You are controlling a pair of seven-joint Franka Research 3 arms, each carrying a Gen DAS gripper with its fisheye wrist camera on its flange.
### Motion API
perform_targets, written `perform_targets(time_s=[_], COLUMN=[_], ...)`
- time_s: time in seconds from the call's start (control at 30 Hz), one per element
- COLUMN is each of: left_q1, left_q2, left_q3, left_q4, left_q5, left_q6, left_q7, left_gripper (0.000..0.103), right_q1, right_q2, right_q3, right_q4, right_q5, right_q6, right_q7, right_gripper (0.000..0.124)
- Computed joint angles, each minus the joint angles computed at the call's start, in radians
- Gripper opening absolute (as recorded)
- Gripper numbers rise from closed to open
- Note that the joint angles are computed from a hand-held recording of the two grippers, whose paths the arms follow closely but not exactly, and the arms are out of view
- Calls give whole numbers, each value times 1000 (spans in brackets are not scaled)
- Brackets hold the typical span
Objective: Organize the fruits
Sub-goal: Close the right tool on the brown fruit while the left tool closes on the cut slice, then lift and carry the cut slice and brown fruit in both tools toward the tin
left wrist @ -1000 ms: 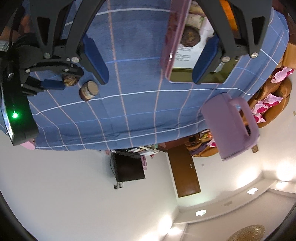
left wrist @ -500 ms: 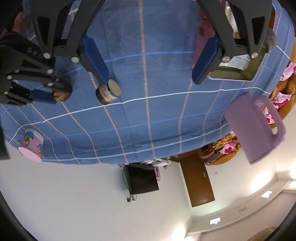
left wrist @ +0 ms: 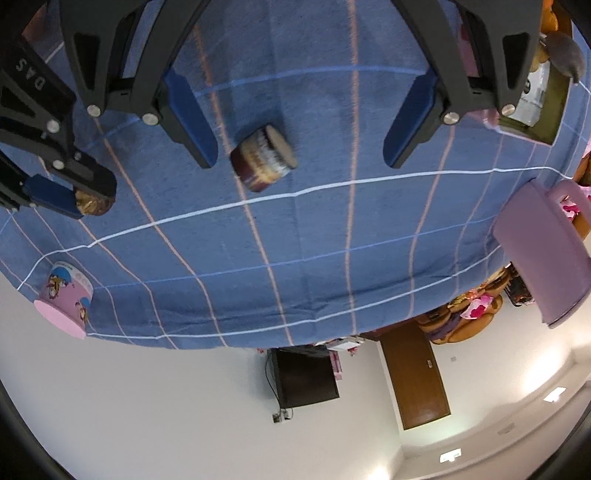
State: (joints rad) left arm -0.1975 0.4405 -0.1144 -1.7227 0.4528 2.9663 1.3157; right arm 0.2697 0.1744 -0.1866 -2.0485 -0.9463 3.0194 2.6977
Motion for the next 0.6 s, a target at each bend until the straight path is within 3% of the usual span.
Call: perform_targets(time_s=[0.23, 0.5, 0.6], left_q1=[30, 122, 116], left_q2=[46, 64, 46], left_q3=[-55, -178, -171], left_q4=[63, 71, 43], left_q5=[-59, -237, -261], left_q6=[-57, -91, -76], left_q7=[69, 253, 275], left_gripper=[89, 45, 45], right_q1=[6, 5, 5], right_q2=[-2, 4, 7], right_q3=[-4, -7, -7], right_q4=[6, 10, 8], right_q5=[-70, -119, -92], right_q6=[-5, 57, 68], right_q7=[56, 78, 53], right_gripper=[40, 40, 40])
